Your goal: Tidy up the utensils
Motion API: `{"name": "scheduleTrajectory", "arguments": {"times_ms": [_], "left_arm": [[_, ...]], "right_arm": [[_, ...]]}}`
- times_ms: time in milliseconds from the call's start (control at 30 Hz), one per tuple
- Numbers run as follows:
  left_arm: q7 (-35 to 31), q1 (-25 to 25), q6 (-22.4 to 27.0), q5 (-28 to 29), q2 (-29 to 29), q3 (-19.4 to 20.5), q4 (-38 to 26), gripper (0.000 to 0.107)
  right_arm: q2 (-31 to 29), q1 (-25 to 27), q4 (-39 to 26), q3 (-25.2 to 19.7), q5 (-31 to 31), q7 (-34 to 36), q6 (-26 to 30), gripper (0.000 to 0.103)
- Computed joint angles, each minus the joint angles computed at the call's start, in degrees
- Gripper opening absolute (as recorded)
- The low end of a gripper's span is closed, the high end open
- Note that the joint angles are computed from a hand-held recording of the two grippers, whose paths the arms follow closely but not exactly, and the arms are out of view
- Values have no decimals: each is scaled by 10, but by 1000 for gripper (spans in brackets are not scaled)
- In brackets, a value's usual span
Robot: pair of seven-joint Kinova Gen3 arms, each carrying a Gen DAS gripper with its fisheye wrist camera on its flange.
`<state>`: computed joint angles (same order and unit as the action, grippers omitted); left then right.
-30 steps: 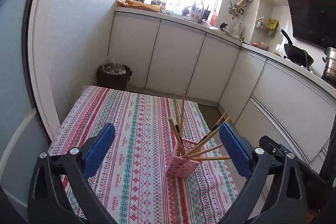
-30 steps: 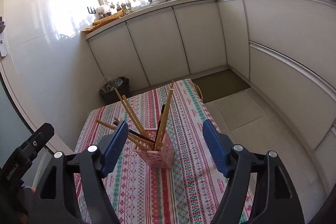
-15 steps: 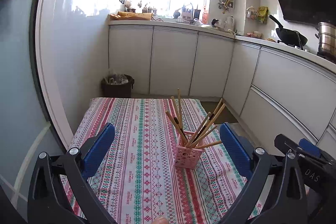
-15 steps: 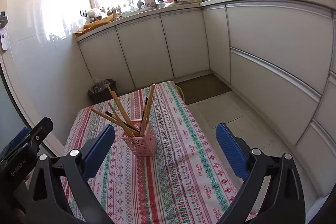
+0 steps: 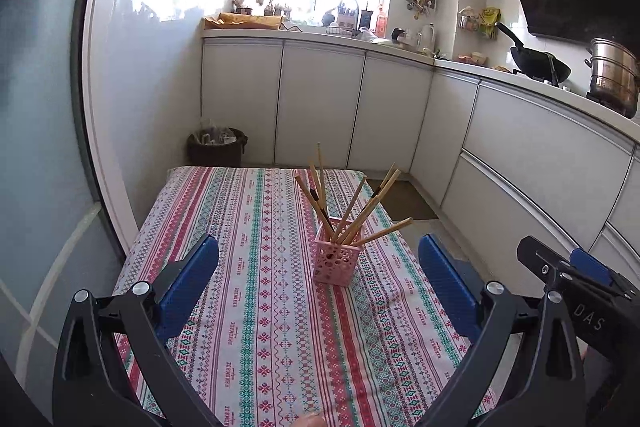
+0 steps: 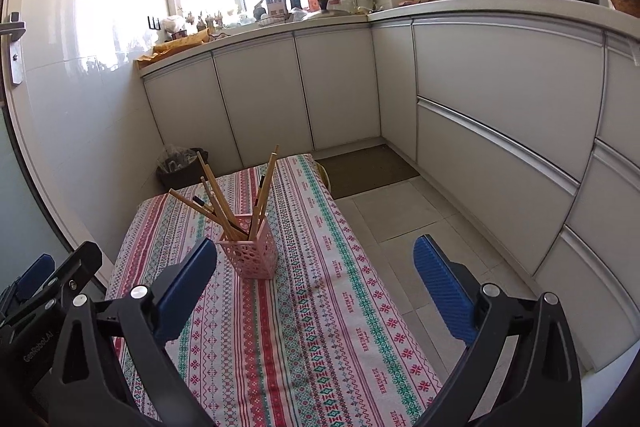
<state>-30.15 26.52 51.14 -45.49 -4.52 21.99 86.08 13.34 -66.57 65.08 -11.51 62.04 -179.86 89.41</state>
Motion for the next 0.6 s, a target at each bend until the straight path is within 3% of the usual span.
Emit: {"name": "scheduleTrajectory", "arguments": {"times_ms": [333, 600], "left_arm": [[8, 10, 28, -19, -5, 17, -3, 96], [52, 2, 34, -50, -14, 35, 10, 96]], "right_arm": [[-8, -5, 14, -9, -2, -13, 8, 96], [-14, -4, 18, -16, -1, -19, 9, 96]]}}
